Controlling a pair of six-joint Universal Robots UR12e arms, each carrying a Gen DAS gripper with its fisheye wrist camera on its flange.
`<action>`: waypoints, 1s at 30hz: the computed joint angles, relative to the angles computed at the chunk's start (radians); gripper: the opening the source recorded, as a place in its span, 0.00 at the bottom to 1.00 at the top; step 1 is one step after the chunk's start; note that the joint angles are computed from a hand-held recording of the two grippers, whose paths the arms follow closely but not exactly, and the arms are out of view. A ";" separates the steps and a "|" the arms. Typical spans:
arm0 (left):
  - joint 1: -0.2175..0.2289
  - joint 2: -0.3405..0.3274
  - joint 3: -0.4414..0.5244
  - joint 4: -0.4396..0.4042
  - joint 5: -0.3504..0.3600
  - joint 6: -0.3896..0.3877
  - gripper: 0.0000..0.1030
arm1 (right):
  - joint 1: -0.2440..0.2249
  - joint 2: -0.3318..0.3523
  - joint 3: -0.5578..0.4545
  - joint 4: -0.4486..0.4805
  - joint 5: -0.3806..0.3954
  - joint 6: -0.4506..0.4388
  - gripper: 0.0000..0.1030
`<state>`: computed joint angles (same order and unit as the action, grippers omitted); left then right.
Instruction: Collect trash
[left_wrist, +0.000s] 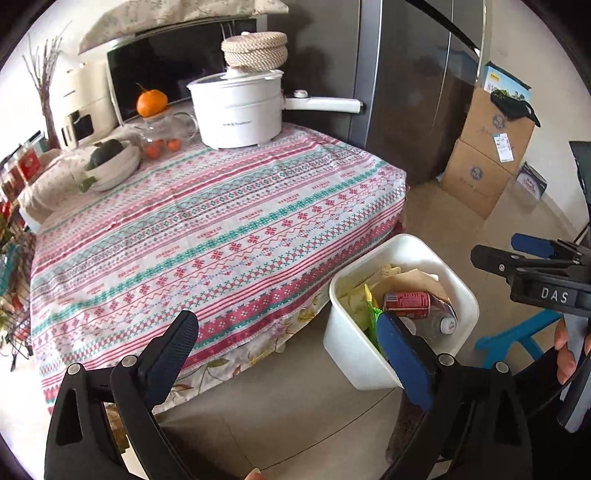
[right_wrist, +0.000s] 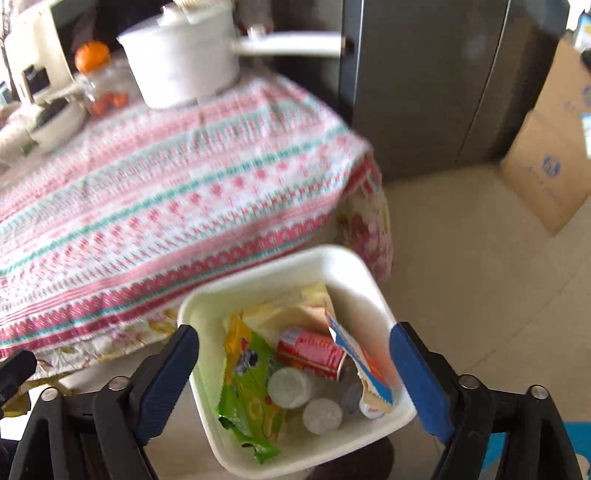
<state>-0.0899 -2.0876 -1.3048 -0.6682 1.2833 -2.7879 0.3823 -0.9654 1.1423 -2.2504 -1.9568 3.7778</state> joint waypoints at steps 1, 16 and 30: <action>0.002 0.009 -0.014 0.017 0.006 -0.012 0.96 | 0.007 -0.005 0.012 -0.025 -0.013 0.004 0.90; 0.028 0.074 -0.151 0.259 0.059 -0.137 0.96 | 0.113 -0.023 0.115 -0.271 -0.261 -0.040 0.96; 0.029 0.075 -0.159 0.264 0.041 -0.133 0.96 | 0.127 -0.015 0.117 -0.306 -0.315 -0.078 0.97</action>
<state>-0.0604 -2.0126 -1.4633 -0.4037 1.3240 -2.9207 0.5093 -0.9807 1.2594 -2.5564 -2.2715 3.6995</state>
